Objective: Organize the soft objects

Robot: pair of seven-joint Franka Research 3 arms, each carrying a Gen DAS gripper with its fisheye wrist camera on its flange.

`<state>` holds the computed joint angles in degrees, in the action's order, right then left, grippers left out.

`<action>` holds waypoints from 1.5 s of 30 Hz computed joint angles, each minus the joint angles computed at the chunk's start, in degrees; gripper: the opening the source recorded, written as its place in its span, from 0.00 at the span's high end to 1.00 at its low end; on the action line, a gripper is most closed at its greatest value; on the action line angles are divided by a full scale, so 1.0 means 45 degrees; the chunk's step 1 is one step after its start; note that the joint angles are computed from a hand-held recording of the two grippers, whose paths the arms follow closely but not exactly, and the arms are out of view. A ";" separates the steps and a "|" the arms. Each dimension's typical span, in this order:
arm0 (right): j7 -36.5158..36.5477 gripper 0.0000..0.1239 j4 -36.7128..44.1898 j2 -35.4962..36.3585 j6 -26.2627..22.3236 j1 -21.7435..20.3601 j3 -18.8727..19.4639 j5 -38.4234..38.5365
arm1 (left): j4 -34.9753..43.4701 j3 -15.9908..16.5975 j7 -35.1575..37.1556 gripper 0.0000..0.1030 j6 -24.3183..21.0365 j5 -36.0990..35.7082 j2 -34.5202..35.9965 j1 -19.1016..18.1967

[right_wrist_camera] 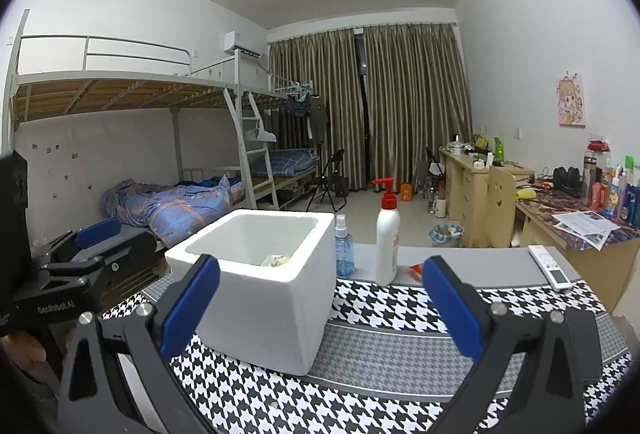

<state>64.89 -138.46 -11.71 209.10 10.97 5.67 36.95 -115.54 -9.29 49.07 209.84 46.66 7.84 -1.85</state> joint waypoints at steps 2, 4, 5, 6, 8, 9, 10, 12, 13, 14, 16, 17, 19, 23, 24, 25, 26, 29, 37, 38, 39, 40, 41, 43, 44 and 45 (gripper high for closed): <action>0.0061 0.17 -0.0091 -0.0019 0.0088 0.0006 -0.0022 0.0010 | -0.0158 0.0030 0.0205 0.01 0.0205 -0.0157 -0.0007 -0.0035; -0.0135 0.17 -0.0153 0.0007 0.0240 -0.0045 0.0119 0.0346 | -0.0367 0.0068 0.0514 0.01 0.0409 -0.0380 -0.0023 -0.0090; -0.0188 0.17 -0.0192 0.0003 0.0288 -0.0037 0.0143 0.0460 | -0.0479 0.0084 0.0735 0.01 0.0414 -0.0588 -0.0043 -0.0153; -0.0142 0.17 -0.0237 0.0004 0.0315 -0.0005 0.0106 0.0478 | -0.0658 0.0122 0.1159 0.01 0.0420 -0.1008 -0.0107 -0.0267; 0.0074 0.17 -0.0363 -0.0016 0.0344 0.0061 -0.0015 0.0392 | -0.0943 0.0154 0.1942 0.01 0.0482 -0.1775 -0.0171 -0.0463; 0.0142 0.17 -0.0411 -0.0025 0.0366 0.0072 -0.0046 0.0377 | -0.1049 0.0142 0.2085 0.01 0.0553 -0.1942 -0.0182 -0.0485; 0.0253 0.17 -0.0475 -0.0043 0.0393 0.0094 -0.0094 0.0309 | -0.1106 0.0125 0.2159 0.01 0.0546 -0.2028 -0.0193 -0.0493; 0.0327 0.17 -0.0521 -0.0075 0.0357 0.0087 -0.0113 0.0258 | -0.1180 0.0105 0.2291 0.01 0.0603 -0.2148 -0.0199 -0.0494; 0.0252 0.17 -0.0525 -0.0071 0.0392 0.0054 -0.0047 0.0352 | -0.1194 0.0089 0.2259 0.01 0.0613 -0.2118 -0.0199 -0.0474; 0.0124 0.17 -0.0506 -0.0068 0.0412 0.0014 0.0035 0.0506 | -0.1208 0.0075 0.2187 0.01 0.0628 -0.2063 -0.0212 -0.0447; 0.0101 0.17 -0.0577 -0.0093 0.0504 0.0051 0.0045 0.0491 | -0.1299 0.0061 0.2277 0.01 0.0651 -0.2161 -0.0242 -0.0483; -0.0016 0.17 -0.0571 -0.0089 0.0544 0.0036 0.0111 0.0621 | -0.1324 0.0056 0.2310 0.01 0.0621 -0.2160 -0.0247 -0.0492; -0.0164 0.17 -0.0582 -0.0101 0.0578 0.0055 0.0165 0.0784 | -0.1348 0.0040 0.2268 0.01 0.0584 -0.2108 -0.0263 -0.0484; -0.0060 0.17 -0.0676 -0.0162 0.0589 0.0146 0.0086 0.0734 | -0.1264 0.0002 0.1933 0.01 0.0431 -0.1788 -0.0243 -0.0416; -0.0089 0.17 -0.0699 -0.0167 0.0633 0.0140 0.0101 0.0761 | -0.1265 0.0001 0.1903 0.01 0.0435 -0.1761 -0.0247 -0.0413; -0.0112 0.17 -0.0726 -0.0178 0.0674 0.0142 0.0115 0.0794 | -0.1259 0.0008 0.1910 0.01 0.0416 -0.1746 -0.0256 -0.0412; -0.0102 0.17 -0.0757 -0.0194 0.0693 0.0153 0.0108 0.0802 | -0.1310 0.0020 0.2022 0.01 0.0435 -0.1853 -0.0278 -0.0446; -0.0055 0.17 -0.0799 -0.0199 0.0681 0.0167 0.0089 0.0839 | -0.1307 0.0035 0.2178 0.01 0.0482 -0.1989 -0.0233 -0.0481; 0.0173 0.17 -0.0951 -0.0235 0.0598 0.0150 0.0010 0.0812 | -0.1424 0.0032 0.2186 0.01 0.0461 -0.1932 -0.0196 -0.0411; 0.0187 0.17 -0.0984 -0.0256 0.0612 0.0148 0.0024 0.0810 | -0.1468 0.0042 0.2302 0.01 0.0476 -0.2032 -0.0213 -0.0444; 0.0120 0.17 -0.0976 -0.0260 0.0615 0.0114 0.0074 0.0903 | -0.1499 0.0048 0.2343 0.01 0.0523 -0.2046 -0.0224 -0.0443; 0.0087 0.17 -0.0968 -0.0263 0.0612 0.0101 0.0099 0.0957 | -0.1502 0.0047 0.2321 0.01 0.0561 -0.1972 -0.0221 -0.0423; 0.0117 0.17 -0.0984 -0.0280 0.0601 0.0111 0.0080 0.0927 | -0.1507 0.0041 0.2283 0.01 0.0577 -0.1927 -0.0225 -0.0413; 0.0049 0.17 -0.0968 -0.0278 0.0603 0.0083 0.0114 0.0966 | -0.1528 0.0049 0.2252 0.01 0.0625 -0.1851 -0.0242 -0.0389; 0.0017 0.17 -0.0965 -0.0278 0.0613 0.0079 0.0129 0.0988 | -0.1490 0.0043 0.2199 0.01 0.0615 -0.1794 -0.0226 -0.0378; 0.0030 0.17 -0.0960 -0.0273 0.0602 0.0091 0.0113 0.0955 | -0.1455 0.0031 0.2081 0.01 0.0613 -0.1668 -0.0213 -0.0351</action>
<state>65.03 -142.78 -12.94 211.81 11.38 6.18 41.25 -122.08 -9.15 58.44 212.60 39.16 6.88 -3.43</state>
